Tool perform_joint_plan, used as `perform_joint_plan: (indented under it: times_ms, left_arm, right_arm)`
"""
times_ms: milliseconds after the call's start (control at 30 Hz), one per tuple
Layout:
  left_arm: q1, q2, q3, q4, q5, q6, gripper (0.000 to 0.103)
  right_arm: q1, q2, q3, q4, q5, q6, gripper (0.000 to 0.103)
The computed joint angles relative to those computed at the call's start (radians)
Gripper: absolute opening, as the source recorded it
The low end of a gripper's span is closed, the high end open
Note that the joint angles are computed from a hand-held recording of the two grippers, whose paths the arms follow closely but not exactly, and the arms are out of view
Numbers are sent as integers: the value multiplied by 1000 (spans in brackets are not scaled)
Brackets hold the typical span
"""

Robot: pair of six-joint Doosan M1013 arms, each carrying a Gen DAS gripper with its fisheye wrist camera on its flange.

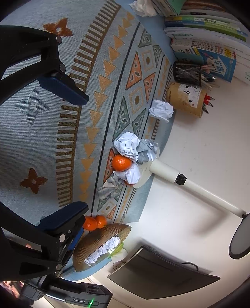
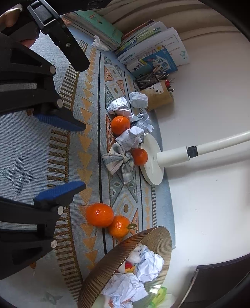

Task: Organize objects
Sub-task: 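Move both tools back toward the paper balls by the lamp base, then grasp a crumpled paper ball with left tool while right tool grasps a printed paper ball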

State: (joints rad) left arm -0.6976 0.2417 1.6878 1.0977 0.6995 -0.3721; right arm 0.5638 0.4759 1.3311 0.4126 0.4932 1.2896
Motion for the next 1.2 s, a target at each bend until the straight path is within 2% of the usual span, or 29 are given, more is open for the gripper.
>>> perform_joint_plan:
  times_ms: [833,900,933,1000,1033,1100,1133,1200]
  left_arm:
    - [-1,-2,3,8,6,-6,100]
    - [0,-7,2,-11,9,14,100]
    - [10,-15,-1,-66,-11,69,99]
    - [26,-41,-4,-117,-22,170,99]
    - [29,-54,-8,-99,11,195,99]
    - [46,-74,-22,-61,84,250,100]
    - [66,-76,-34,-80,91,310,100]
    - [132,-63,-68,-202,60,508,100]
  right_arm:
    - [11,2,-2,-57,-7,20,59]
    - [12,11,-21,-58,31,4,59]
    - [14,18,-37,-72,61,14,59]
    - [10,46,-101,-8,200,-24,59]
    - [8,60,-132,42,258,-54,59]
    - [18,84,-195,87,323,-66,59]
    - [26,98,-227,79,344,-47,59]
    - [46,146,-309,64,390,17,59]
